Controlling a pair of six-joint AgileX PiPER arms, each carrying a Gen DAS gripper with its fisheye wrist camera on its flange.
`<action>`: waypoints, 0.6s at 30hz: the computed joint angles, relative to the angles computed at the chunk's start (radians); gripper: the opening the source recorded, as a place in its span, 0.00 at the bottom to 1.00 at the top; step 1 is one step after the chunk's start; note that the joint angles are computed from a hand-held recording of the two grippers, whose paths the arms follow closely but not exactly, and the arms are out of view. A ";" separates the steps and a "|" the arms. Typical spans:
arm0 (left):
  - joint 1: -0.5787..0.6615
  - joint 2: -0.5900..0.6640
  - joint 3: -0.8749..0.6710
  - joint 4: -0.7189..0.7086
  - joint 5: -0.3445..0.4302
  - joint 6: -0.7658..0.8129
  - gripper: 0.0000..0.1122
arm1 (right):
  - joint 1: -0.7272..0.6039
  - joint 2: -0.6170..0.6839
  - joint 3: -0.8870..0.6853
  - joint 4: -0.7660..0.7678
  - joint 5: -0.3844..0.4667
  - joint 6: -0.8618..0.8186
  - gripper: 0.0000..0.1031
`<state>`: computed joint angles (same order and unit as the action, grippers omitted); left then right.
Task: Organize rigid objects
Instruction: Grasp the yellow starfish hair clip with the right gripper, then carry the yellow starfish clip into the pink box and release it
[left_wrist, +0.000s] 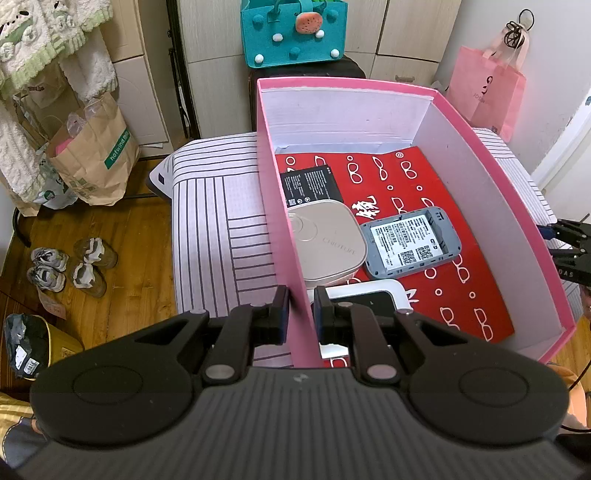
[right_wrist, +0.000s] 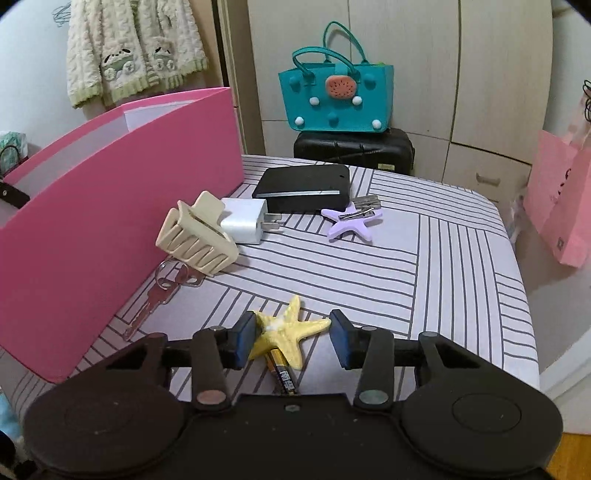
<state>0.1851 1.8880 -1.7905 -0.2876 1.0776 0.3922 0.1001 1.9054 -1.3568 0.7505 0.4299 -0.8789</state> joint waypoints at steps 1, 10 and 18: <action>0.000 -0.001 0.001 0.000 -0.001 0.001 0.11 | -0.001 0.001 -0.009 -0.013 0.008 0.027 0.44; 0.002 -0.001 0.004 -0.005 -0.003 0.004 0.11 | -0.010 0.047 -0.130 -0.142 0.127 0.250 0.41; 0.004 0.000 0.000 -0.008 0.003 0.005 0.11 | -0.004 0.067 -0.220 -0.206 0.199 0.324 0.38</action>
